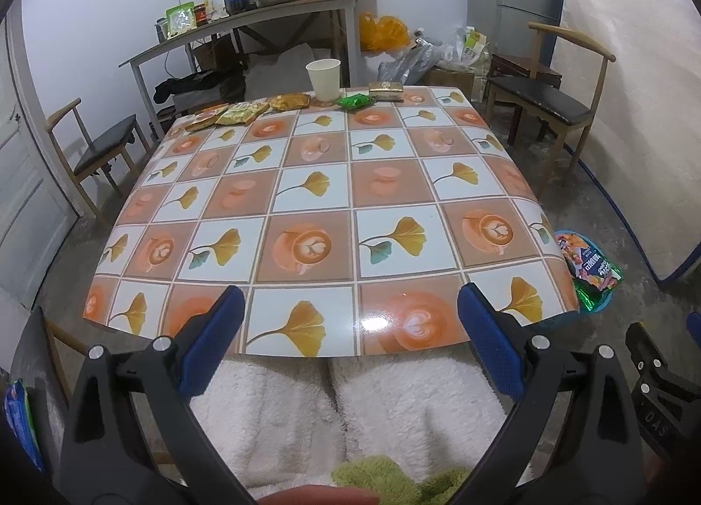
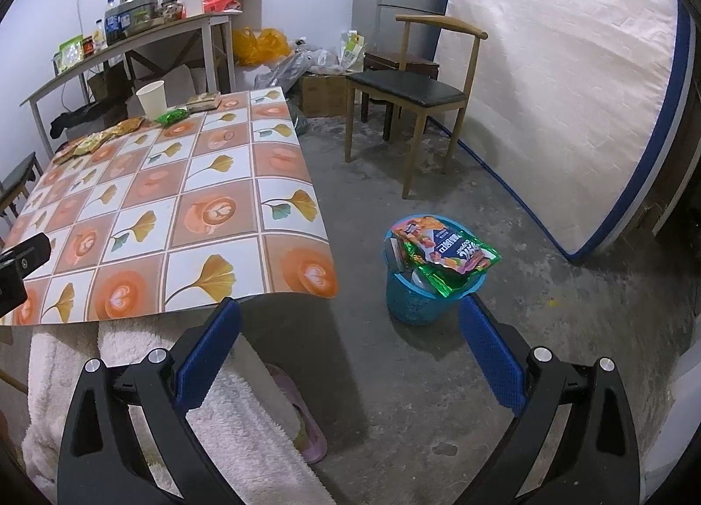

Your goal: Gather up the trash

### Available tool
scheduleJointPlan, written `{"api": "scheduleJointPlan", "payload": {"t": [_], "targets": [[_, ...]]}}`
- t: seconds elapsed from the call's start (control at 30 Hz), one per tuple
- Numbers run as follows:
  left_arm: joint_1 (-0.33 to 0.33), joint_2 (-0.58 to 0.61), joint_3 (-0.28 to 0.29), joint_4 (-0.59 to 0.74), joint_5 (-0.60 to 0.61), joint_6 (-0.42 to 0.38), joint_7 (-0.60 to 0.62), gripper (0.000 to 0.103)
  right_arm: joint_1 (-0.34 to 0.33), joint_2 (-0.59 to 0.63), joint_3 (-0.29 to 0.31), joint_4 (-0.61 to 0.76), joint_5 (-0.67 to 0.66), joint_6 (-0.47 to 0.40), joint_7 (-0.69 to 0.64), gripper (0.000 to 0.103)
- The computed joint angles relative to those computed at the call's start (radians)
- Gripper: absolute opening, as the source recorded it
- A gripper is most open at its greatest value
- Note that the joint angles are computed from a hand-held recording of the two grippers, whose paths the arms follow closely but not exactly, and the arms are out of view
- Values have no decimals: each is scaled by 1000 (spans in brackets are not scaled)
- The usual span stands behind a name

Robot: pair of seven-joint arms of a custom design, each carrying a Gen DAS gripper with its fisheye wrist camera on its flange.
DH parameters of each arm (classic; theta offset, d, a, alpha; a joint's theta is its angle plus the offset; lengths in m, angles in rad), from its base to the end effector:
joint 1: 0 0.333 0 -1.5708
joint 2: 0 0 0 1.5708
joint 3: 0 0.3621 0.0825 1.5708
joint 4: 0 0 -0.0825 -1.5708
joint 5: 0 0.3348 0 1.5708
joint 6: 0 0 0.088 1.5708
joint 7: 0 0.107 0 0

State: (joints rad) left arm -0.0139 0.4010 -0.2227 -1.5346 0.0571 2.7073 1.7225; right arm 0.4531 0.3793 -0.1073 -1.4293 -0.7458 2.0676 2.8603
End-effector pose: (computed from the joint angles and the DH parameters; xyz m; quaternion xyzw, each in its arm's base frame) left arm 0.6826 -0.1322 0.5819 -0.5194 0.7647 -0.2912 0.2462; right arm 0.6383 0.2079 0.5752 -0.4122 0.8292 -0.3539 0.1314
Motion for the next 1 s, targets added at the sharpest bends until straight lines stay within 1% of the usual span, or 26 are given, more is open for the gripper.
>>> {"api": "scheduleJointPlan", "payload": {"t": [0.43,1.0], "targets": [[3,15,3,30,-11,-42,-9,94,6,16,-4,25,6,-8,-15,96],[6,23,9,46,-1,-41,-32,94,6,13,-10,35,0,-17,-16,96]]}}
